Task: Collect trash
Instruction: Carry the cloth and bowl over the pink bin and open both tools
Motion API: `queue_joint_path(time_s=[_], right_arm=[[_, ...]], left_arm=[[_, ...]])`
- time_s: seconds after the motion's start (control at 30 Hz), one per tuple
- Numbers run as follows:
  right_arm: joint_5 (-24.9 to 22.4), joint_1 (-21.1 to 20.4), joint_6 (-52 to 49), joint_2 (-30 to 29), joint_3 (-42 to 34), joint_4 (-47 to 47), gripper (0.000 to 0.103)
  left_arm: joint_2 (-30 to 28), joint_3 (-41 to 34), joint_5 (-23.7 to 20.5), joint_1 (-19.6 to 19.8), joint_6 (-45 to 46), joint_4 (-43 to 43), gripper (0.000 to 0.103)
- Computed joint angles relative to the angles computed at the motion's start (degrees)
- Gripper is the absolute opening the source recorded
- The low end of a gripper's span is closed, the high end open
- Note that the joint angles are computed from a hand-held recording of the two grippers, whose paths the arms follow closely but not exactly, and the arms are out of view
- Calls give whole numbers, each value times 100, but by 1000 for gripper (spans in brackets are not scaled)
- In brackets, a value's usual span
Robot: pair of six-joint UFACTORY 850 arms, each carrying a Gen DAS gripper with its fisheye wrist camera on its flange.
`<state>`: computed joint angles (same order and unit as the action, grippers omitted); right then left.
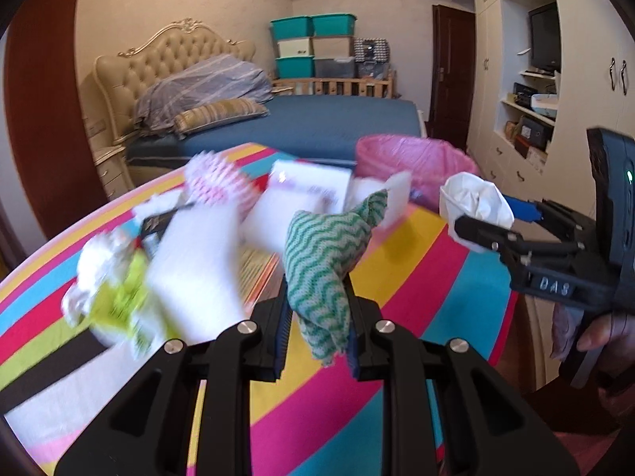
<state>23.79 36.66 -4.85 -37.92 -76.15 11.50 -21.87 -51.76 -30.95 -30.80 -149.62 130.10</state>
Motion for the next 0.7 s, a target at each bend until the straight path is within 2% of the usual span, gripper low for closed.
queue_joint_path(time_s=[0.23,0.47,0.7], right_arm=[[197,-275,-938,-90,-227,700,71],[176,-703,-1372,-395,-786,850,71],[-23,-1139,-406,-781,-1430,-28,71]], left_arm=[[-609,-1167,406,142,-11,496,22],[-1542,-2896,1142,294,406,459,23],[-2603,-4745,1990,438,957,55,24]])
